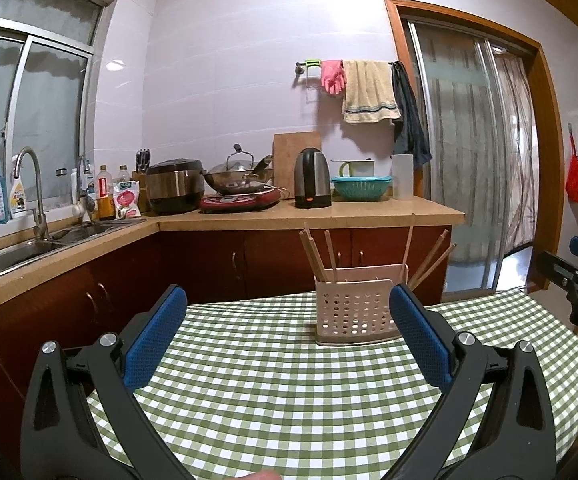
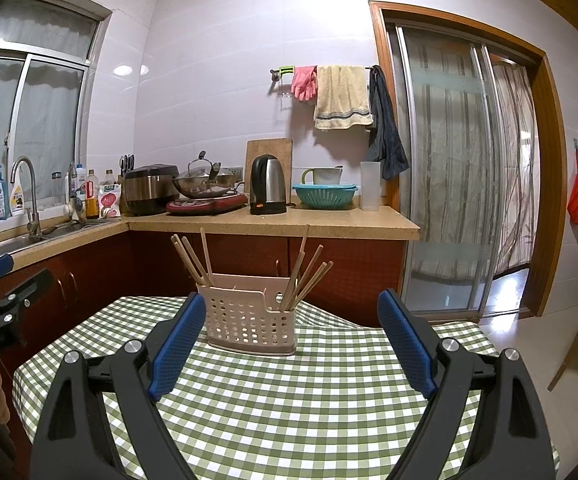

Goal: Organize utensils

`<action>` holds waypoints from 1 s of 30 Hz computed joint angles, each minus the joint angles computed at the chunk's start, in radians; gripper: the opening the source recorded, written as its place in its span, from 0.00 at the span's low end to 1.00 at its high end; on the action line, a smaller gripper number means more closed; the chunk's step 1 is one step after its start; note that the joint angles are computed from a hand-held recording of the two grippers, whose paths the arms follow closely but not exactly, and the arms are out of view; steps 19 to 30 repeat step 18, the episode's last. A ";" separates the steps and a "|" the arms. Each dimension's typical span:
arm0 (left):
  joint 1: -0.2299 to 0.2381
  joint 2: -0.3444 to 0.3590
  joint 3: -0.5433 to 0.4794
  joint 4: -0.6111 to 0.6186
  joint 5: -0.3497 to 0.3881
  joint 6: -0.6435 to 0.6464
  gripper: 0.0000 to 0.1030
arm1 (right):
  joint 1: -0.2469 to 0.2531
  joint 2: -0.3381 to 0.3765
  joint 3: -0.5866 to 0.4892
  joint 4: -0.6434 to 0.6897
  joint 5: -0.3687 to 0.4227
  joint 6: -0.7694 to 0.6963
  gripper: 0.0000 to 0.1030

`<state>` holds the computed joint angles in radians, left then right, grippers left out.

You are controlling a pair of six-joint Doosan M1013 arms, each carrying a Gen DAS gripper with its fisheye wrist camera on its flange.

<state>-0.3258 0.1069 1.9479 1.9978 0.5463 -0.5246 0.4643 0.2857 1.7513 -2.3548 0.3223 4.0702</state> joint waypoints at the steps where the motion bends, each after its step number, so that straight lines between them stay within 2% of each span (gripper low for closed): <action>1: 0.000 0.001 -0.001 0.007 -0.004 -0.014 0.96 | 0.000 0.002 -0.001 0.001 0.000 0.000 0.83; 11: 0.021 0.006 -0.015 0.033 -0.042 -0.049 0.96 | 0.000 0.008 -0.005 0.013 -0.007 -0.014 0.83; 15: 0.036 0.027 -0.034 -0.015 -0.054 -0.021 0.96 | -0.006 0.022 -0.016 0.045 -0.020 -0.041 0.83; 18: 0.062 0.060 -0.063 -0.112 -0.110 0.072 0.96 | -0.013 0.041 -0.031 0.103 -0.037 -0.091 0.83; 30: 0.062 0.060 -0.063 -0.112 -0.110 0.072 0.96 | -0.013 0.041 -0.031 0.103 -0.037 -0.091 0.83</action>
